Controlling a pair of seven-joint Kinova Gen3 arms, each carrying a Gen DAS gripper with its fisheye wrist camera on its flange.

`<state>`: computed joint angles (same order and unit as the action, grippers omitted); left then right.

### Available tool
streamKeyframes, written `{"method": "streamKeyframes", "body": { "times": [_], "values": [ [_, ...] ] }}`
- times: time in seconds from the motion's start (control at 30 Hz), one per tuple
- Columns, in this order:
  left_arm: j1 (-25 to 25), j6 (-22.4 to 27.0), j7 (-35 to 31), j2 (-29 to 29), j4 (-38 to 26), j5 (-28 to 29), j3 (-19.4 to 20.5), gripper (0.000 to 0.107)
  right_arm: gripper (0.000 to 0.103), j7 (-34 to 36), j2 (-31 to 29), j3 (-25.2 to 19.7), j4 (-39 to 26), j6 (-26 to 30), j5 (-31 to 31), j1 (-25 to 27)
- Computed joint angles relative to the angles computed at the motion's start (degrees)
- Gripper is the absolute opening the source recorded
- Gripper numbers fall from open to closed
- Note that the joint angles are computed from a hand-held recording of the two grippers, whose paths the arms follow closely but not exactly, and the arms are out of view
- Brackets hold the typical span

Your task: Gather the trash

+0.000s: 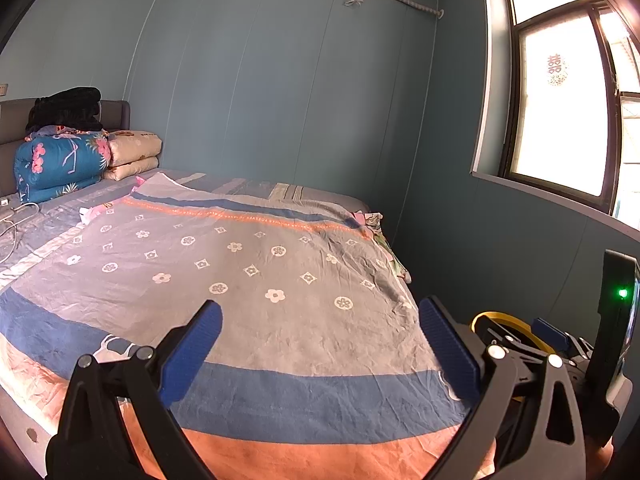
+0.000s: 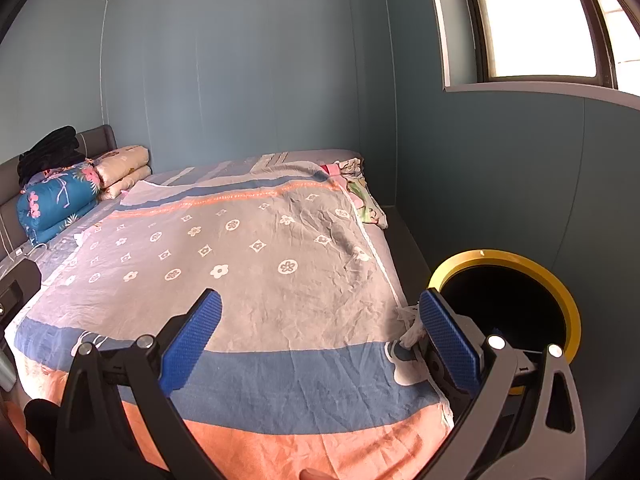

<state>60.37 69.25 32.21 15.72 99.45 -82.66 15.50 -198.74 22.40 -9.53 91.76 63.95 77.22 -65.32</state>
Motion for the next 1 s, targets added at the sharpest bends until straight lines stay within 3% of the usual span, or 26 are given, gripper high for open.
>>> {"method": "streamKeyframes", "body": {
  "times": [1.0],
  "values": [
    [0.4,0.3,0.3,0.6,-0.1,-0.1,-0.2,0.095,0.095,0.1,0.1,0.2,-0.4,-0.2,-1.2,0.1]
  ]
}}
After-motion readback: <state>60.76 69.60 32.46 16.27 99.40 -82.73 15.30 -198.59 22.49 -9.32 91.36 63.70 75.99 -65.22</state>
